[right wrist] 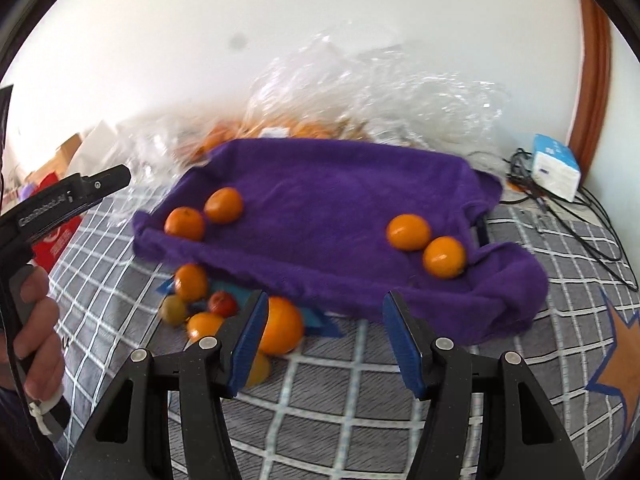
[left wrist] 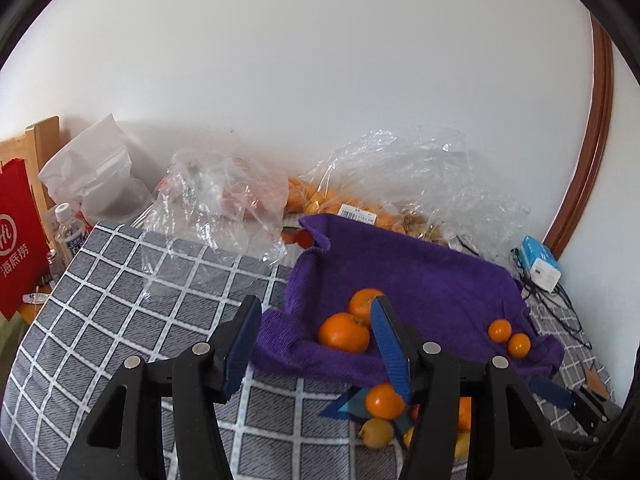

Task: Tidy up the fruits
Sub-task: 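Withdraw both tools from the towel back toward the fruit pile, then grasp a large orange from the pile with the right tool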

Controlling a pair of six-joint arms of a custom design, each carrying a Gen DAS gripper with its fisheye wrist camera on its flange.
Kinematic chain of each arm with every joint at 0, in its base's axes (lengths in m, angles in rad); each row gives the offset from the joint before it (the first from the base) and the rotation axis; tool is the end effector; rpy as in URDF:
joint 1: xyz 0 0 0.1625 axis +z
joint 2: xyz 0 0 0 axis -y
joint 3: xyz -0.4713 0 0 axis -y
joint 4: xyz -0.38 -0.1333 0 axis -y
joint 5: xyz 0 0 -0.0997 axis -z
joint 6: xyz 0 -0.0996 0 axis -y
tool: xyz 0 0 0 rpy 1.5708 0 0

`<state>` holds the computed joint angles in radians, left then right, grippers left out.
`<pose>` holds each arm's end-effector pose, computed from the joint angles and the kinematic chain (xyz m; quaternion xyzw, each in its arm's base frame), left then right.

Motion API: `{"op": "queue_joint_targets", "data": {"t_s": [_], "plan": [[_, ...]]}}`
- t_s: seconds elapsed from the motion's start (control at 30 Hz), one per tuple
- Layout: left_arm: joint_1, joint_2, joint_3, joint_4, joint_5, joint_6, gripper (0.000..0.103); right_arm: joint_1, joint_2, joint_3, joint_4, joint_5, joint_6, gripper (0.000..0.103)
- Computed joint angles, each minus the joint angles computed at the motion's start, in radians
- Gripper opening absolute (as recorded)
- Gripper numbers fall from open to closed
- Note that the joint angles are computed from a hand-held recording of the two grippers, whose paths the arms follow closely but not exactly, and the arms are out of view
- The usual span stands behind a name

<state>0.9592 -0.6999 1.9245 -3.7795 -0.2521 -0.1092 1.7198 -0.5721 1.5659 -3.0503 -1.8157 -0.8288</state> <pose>-0.1365 -0.5948 0.1779 -0.1072 0.7467 -0.5398 0.3736 0.2173 -0.7125 0.0603 0.4265 -0.8643 0.1855 0.1913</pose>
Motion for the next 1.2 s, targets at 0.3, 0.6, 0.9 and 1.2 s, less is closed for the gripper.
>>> {"op": "queue_joint_targets", "data": {"t_s": [0.3, 0.6, 0.9, 1.2], "plan": [[0.005, -0.092, 0.237, 0.268, 0.024, -0.463, 0.057, 0.011, 0.038, -0.007, 0.063, -0.047, -0.005, 0.047], [0.008, -0.099, 0.266, 0.334, 0.028, -0.566, 0.057, 0.023, 0.082, -0.053, 0.078, -0.109, 0.015, 0.047], [0.027, -0.143, 0.263, 0.542, -0.057, -0.679, 0.057, 0.020, 0.098, -0.081, 0.067, -0.126, 0.053, 0.039], [0.033, -0.157, 0.254, 0.638, -0.072, -0.727, 0.057, -0.007, 0.035, -0.026, -0.009, -0.109, 0.030, 0.039]]}}
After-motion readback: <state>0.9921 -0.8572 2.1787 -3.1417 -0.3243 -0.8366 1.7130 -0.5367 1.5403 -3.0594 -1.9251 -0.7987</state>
